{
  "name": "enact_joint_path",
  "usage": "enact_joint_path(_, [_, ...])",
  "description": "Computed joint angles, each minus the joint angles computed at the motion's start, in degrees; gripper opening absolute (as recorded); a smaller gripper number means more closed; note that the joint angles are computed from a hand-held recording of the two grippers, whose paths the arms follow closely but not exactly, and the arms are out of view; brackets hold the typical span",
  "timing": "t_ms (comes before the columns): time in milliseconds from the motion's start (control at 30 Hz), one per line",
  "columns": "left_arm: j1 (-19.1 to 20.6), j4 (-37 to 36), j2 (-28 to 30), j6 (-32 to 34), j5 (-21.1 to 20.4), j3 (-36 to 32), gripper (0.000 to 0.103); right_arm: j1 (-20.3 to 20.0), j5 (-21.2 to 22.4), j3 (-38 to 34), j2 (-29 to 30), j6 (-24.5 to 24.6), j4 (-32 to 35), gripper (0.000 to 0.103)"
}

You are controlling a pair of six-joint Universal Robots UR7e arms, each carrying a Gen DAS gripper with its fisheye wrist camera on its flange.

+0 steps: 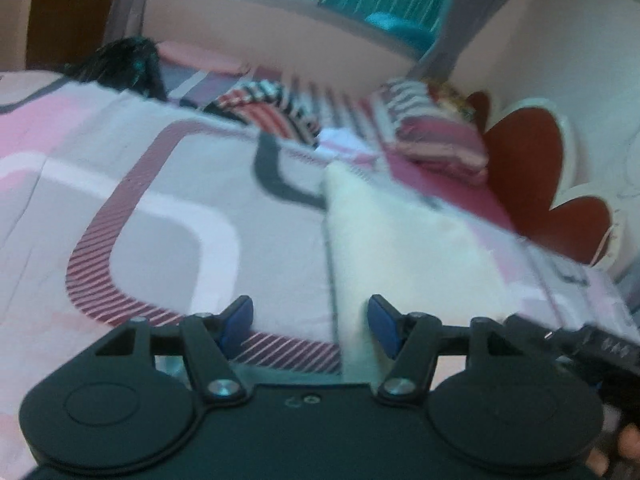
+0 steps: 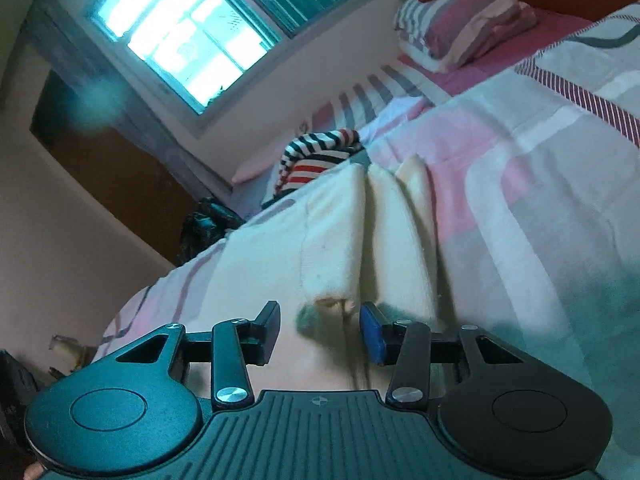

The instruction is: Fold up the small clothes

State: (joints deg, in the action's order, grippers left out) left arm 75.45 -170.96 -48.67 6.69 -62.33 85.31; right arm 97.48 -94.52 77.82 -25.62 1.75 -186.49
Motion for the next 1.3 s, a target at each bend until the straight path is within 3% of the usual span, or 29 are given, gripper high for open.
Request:
enact_joint_path(300, [0.77,3.54,1.57,0.53,-1.38,-3.17,0.068,-0.21,-0.02,-5.60,2.82,0.34,5.20,0.044])
enact_joint_path(367, [0.61,3.97,1.37,1.02,-1.20,-2.93,0.068,0.31,-1.21,-6.06,3.01,-1.15,5.91,0.022])
enact_joint_path(400, [0.63,4.19,1.63,1.50,-1.04,-3.20,0.069,0.62,-2.01,-6.35,3.18,-1.69,6.38,0.018])
enact_joint_path(567, [0.25,6.29,1.33,2.34,-1.53,-4.03,0.065,2.54,-6.93,-7.74,4.86,-8.59,4.59,0.013])
enact_joint_path(767, [-0.44,9.94,2.18,4.26,-4.29,-5.36,0.069,1.86,-7.89,-2.34,1.15,-9.54,-0.85,0.013])
enact_joint_path(867, [-1.20,10.32,3.44,4.78,-2.25,-5.57,0.067,-0.02,-6.63,-2.03,0.52,-5.54,3.35,0.013])
enact_joint_path(1033, [-0.80,11.01,3.53,4.96,-2.98,-5.58,0.068,-0.69,-4.57,-0.22,-0.42,-3.96,2.16,0.013])
enact_joint_path(1133, [-0.60,11.73,3.54,5.56,-2.94,-5.82,0.070,-0.89,-4.59,0.02,-0.27,-3.84,1.71,0.013])
enact_joint_path(1167, [-0.65,12.13,3.28,5.41,-3.30,-6.05,0.066,-0.88,-4.49,-0.04,-0.30,-3.94,1.88,0.013])
enact_joint_path(1233, [-0.58,7.44,2.50,6.78,-5.43,-5.30,0.062,-0.12,-6.03,0.22,-1.31,-5.83,2.23,0.013])
enact_joint_path(1300, [-0.68,4.61,3.08,7.90,-5.33,-6.70,0.059,1.50,-11.42,0.80,-1.36,-9.71,-3.85,0.031])
